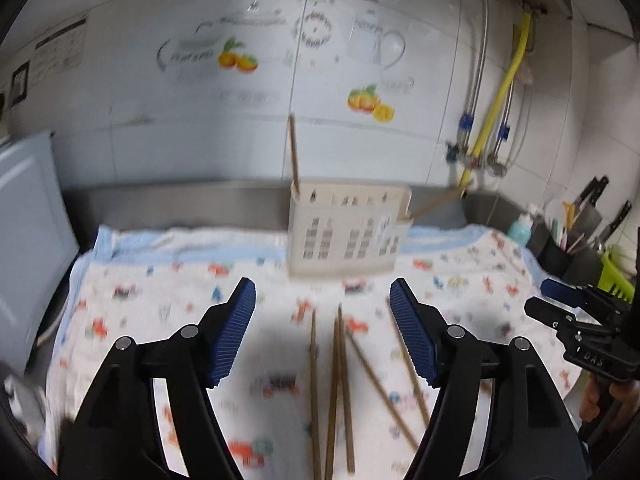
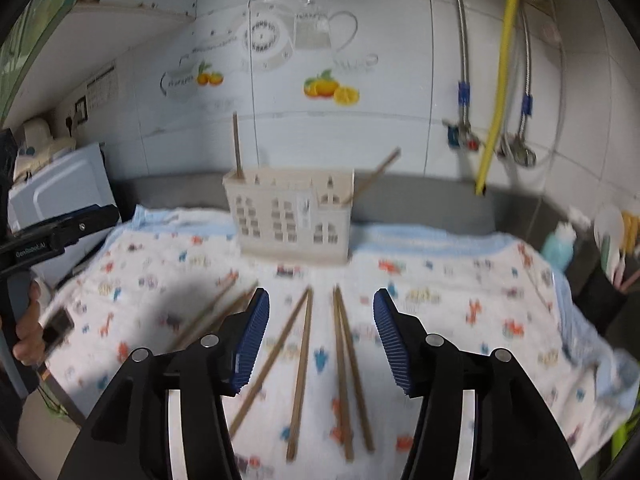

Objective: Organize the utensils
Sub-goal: 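Move the left gripper to another chopstick and close on it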

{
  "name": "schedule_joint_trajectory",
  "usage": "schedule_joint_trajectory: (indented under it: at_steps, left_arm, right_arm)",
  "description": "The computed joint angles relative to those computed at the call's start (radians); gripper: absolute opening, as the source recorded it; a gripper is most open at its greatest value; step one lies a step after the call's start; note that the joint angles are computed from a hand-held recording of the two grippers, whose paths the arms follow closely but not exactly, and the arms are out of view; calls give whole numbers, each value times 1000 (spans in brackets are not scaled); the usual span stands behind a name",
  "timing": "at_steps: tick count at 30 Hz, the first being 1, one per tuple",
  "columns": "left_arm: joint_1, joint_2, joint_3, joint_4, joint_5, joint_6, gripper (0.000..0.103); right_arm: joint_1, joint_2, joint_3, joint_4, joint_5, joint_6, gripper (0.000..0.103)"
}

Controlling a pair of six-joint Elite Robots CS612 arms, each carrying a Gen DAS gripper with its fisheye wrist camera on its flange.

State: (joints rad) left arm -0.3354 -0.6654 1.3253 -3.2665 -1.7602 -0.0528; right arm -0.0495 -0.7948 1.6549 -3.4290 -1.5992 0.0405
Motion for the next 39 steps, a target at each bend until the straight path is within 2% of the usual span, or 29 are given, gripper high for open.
schedule_joint_trajectory:
  at_steps: [5, 7, 12, 19, 28, 32, 34, 35, 39]
  left_arm:
    - [-3, -13, 75, 3, 17, -8, 71]
    - [0, -15, 95, 16, 5, -30, 71]
    - [-1, -24, 144, 2, 37, -57, 71]
    - [-3, -31, 181, 12, 43, -83, 71]
    - [-31, -27, 191, 60, 39, -82, 69]
    - [-47, -21, 185, 87, 23, -100, 68]
    - [-59, -18, 181, 104, 26, -96, 64]
    - [-64, -17, 178, 114, 29, -94, 58]
    - [-80, -6, 158, 164, 27, -97, 51]
  right_arm:
    - [8, 16, 40, -3, 6, 34, 49]
    - [11, 26, 47, 6, 3, 47, 43]
    - [13, 46, 48, 43, 24, 70, 33]
    - [5, 83, 15, 99, 91, 117, 22]
    - [0, 102, -5, 122, 94, 96, 8]
    - [-9, 101, 2, 111, 120, 98, 7]
    - [-16, 100, 7, 107, 141, 99, 7]
    - [-17, 99, 10, 104, 147, 98, 7]
    - [-27, 96, 20, 92, 173, 93, 7]
